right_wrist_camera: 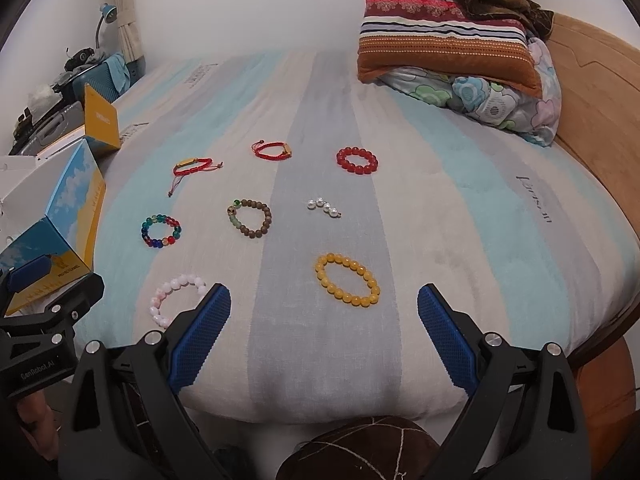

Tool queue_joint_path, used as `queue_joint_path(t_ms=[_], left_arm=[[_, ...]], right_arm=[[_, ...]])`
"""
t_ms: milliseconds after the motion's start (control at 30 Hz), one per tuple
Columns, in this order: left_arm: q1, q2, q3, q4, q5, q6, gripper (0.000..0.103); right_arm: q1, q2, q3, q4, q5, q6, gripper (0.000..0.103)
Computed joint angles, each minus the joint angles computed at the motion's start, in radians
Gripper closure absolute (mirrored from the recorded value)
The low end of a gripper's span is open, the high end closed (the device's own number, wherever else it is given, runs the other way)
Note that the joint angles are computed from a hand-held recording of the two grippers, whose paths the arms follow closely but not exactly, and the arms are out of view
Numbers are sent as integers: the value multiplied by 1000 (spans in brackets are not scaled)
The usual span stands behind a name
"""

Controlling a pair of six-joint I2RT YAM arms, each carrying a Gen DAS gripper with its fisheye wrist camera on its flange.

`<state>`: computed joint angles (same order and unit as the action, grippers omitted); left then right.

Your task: Organize jewelry

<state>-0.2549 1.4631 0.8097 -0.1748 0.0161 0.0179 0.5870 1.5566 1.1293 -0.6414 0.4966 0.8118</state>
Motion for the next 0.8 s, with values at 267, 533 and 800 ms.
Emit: queue_joint_path(t_ms=[267, 533, 800], left_arm=[[-3, -15, 2, -2, -7, -4, 6], [-1, -26, 2, 1, -6, -4, 6], [-4, -27, 3, -5, -9, -4, 6]], right_arm=[[-1, 0, 2, 0, 6, -11, 12], [4, -10, 3, 0, 13, -18, 12], [3, -8, 5, -4, 13, -20, 12]])
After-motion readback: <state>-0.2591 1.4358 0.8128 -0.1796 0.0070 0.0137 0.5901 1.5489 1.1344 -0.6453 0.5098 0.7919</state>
